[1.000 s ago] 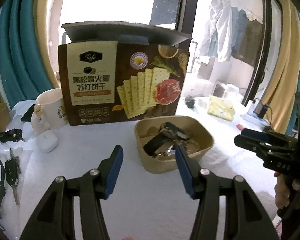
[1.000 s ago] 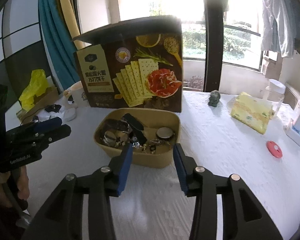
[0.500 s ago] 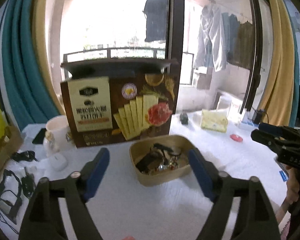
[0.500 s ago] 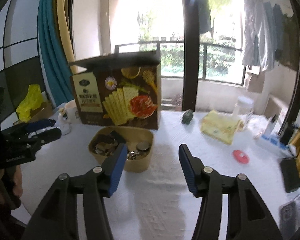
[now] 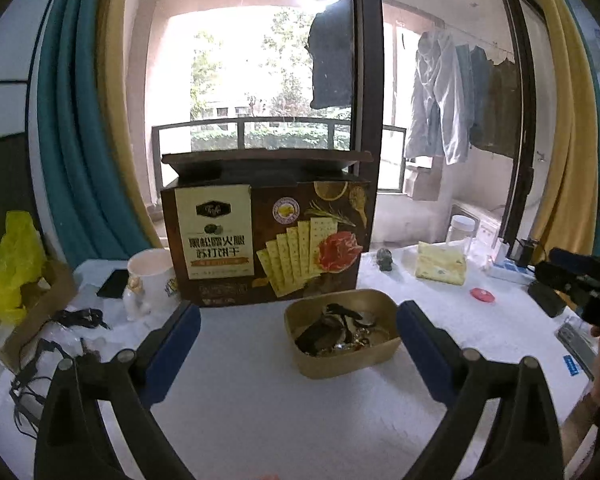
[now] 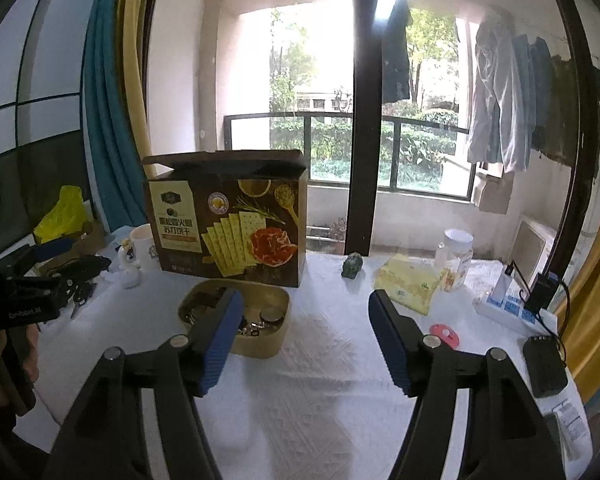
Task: Organize jewelry
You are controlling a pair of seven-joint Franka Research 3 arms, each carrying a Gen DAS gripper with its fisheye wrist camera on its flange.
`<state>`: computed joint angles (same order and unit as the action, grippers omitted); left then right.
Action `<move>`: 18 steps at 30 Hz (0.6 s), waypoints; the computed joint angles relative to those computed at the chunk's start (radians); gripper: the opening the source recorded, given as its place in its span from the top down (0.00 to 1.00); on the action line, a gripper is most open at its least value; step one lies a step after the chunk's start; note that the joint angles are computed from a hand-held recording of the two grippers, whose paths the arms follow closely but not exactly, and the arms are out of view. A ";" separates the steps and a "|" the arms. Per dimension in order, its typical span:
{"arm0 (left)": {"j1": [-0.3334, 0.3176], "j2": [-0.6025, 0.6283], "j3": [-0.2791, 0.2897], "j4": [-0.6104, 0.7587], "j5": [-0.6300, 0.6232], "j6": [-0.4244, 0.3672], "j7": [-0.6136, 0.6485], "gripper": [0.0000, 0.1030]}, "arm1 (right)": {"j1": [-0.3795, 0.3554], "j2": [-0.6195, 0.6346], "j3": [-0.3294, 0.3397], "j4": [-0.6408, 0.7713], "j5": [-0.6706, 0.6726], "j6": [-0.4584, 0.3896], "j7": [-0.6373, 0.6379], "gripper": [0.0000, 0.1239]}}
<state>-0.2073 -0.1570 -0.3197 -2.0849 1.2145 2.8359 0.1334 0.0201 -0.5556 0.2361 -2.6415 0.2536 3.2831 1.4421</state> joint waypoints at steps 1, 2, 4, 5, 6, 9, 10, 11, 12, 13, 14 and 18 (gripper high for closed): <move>0.001 -0.002 0.004 -0.006 -0.004 0.010 0.002 0.04 | 0.001 0.004 -0.002 0.002 0.001 -0.003 0.002 0.49; 0.000 -0.003 0.005 -0.010 -0.011 0.009 0.009 0.04 | 0.007 0.010 -0.008 0.004 0.003 -0.011 0.004 0.49; 0.000 -0.003 0.000 -0.013 -0.017 -0.020 0.019 0.04 | 0.004 0.020 -0.004 0.008 0.003 -0.021 0.011 0.49; 0.000 -0.004 -0.001 -0.016 -0.015 -0.025 0.017 0.04 | 0.002 0.028 -0.002 0.012 0.002 -0.023 0.015 0.49; 0.001 -0.005 0.003 -0.020 -0.020 -0.016 0.016 0.04 | 0.009 0.034 -0.008 0.016 0.001 -0.024 0.017 0.49; 0.007 -0.007 0.008 -0.029 -0.022 0.007 0.008 0.04 | 0.016 0.054 -0.009 0.025 0.000 -0.018 0.026 0.49; 0.009 -0.005 0.007 -0.028 -0.022 0.007 0.009 0.04 | 0.020 0.060 -0.013 0.029 0.000 -0.017 0.027 0.49; 0.009 -0.003 0.007 -0.026 -0.020 0.008 0.012 0.04 | 0.022 0.067 -0.013 0.033 0.000 -0.017 0.029 0.49; 0.010 0.000 0.006 -0.024 -0.018 0.011 0.014 0.04 | 0.025 0.071 -0.015 0.036 -0.001 -0.018 0.029 0.49; 0.010 0.002 0.007 -0.024 -0.015 0.016 0.014 0.04 | 0.028 0.074 -0.018 0.038 -0.003 -0.019 0.028 0.49; 0.010 0.006 0.007 -0.021 -0.012 0.021 0.013 0.04 | 0.031 0.077 -0.021 0.040 -0.004 -0.020 0.027 0.49; 0.009 0.015 0.012 -0.018 -0.018 0.034 0.019 0.05 | 0.031 0.087 -0.022 0.048 -0.007 -0.022 0.028 0.49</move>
<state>-0.1985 -0.1423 -0.3078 -2.1028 1.1964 2.8703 0.1527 0.0508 -0.4681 0.2143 -2.5937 0.2470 3.2611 1.4700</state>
